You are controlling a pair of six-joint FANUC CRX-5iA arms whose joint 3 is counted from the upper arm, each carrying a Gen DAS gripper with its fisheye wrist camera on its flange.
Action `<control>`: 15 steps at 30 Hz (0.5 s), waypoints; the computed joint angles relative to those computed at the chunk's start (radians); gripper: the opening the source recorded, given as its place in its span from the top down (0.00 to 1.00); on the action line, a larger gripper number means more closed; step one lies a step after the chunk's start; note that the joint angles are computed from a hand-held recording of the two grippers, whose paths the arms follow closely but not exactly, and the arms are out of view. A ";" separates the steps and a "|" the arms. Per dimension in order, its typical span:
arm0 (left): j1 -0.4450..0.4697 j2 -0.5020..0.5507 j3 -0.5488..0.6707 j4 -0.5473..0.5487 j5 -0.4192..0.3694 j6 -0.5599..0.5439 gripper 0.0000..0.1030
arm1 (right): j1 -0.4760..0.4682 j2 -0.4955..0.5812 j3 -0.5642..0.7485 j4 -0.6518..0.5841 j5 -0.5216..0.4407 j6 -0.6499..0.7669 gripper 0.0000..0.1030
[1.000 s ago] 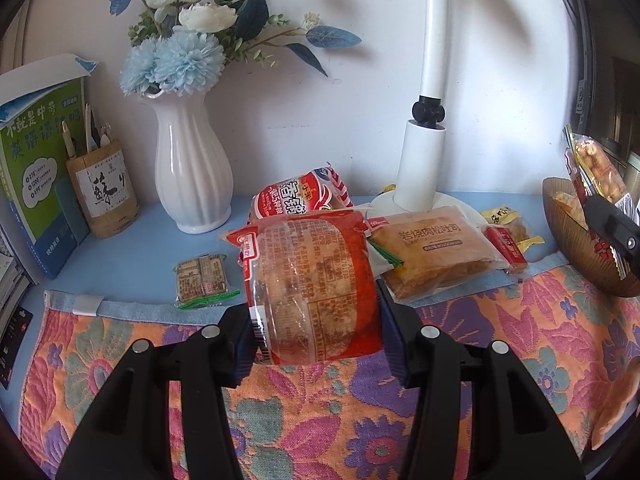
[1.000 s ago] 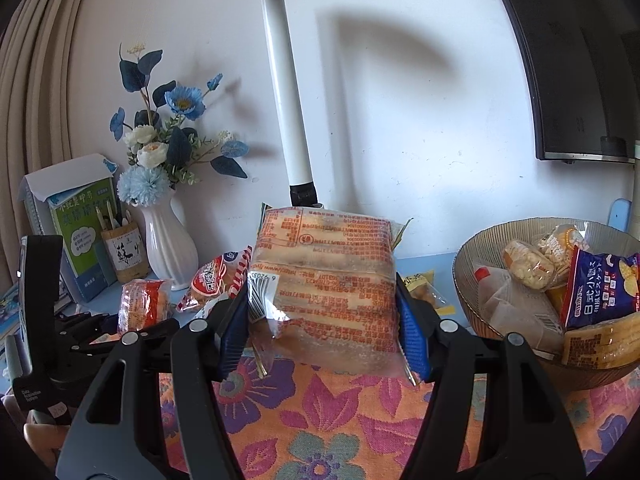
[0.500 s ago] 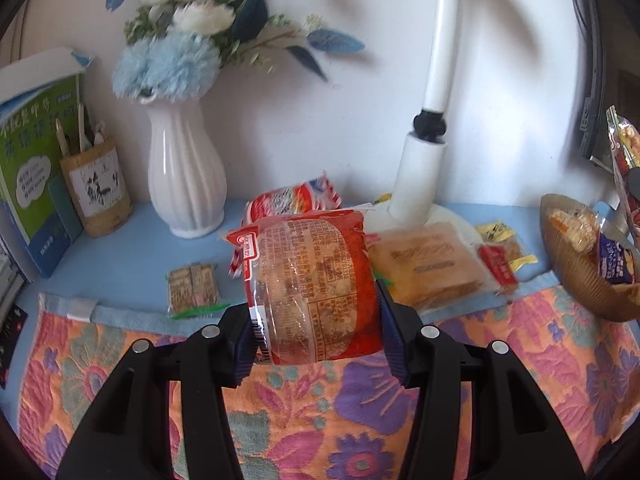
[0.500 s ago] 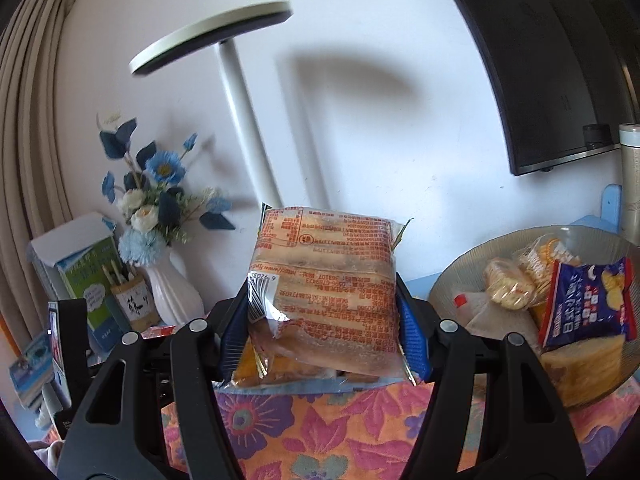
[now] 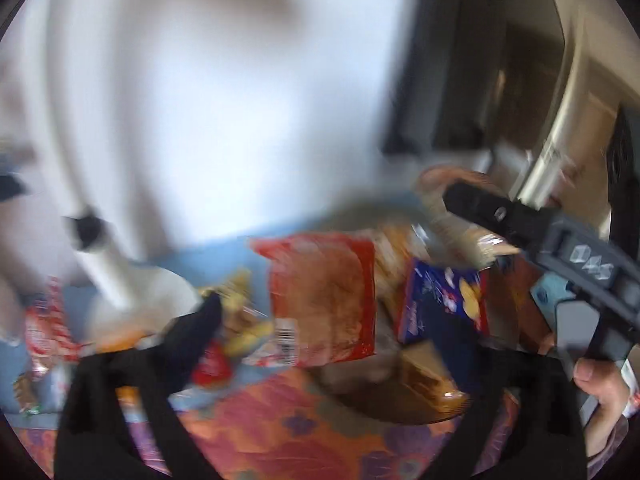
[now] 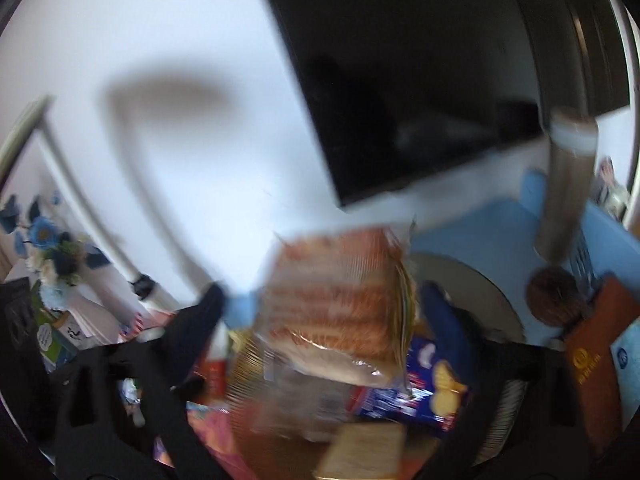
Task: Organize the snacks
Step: 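Carry the cake and wafer pack onto the glass plate and open both tools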
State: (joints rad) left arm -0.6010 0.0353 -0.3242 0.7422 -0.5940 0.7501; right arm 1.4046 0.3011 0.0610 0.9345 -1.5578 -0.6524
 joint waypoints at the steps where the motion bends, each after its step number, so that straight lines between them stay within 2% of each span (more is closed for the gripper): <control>1: -0.014 0.041 0.056 -0.089 -0.047 0.094 0.05 | 0.006 -0.027 -0.027 -0.037 0.002 -0.042 0.03; 3: -0.019 0.071 0.086 -0.126 -0.089 0.145 0.05 | 0.028 -0.075 -0.087 -0.058 0.025 -0.156 0.03; 6: 0.003 0.033 0.030 -0.155 -0.022 0.176 0.05 | 0.065 -0.063 -0.085 -0.063 -0.016 -0.227 0.03; 8: 0.041 0.005 -0.006 -0.125 -0.019 0.156 0.05 | 0.089 -0.042 -0.075 -0.048 -0.026 -0.296 0.03; 10: 0.094 -0.042 -0.053 -0.099 -0.011 0.152 0.05 | 0.106 -0.006 -0.046 -0.027 -0.031 -0.351 0.03; 12: 0.155 -0.070 -0.078 -0.072 -0.041 0.141 0.05 | 0.109 0.055 0.023 -0.014 -0.033 -0.373 0.03; 14: 0.216 -0.092 -0.098 -0.039 -0.078 0.098 0.05 | 0.094 0.100 0.079 -0.004 0.007 -0.353 0.03; 15: 0.242 -0.106 -0.103 -0.061 -0.076 0.103 0.05 | 0.087 0.130 0.122 -0.005 0.020 -0.322 0.03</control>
State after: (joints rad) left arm -0.3589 -0.0702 -0.4273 0.6812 -0.6699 0.8528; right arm 1.4914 0.4313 0.1834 0.9291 -1.5381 -0.9741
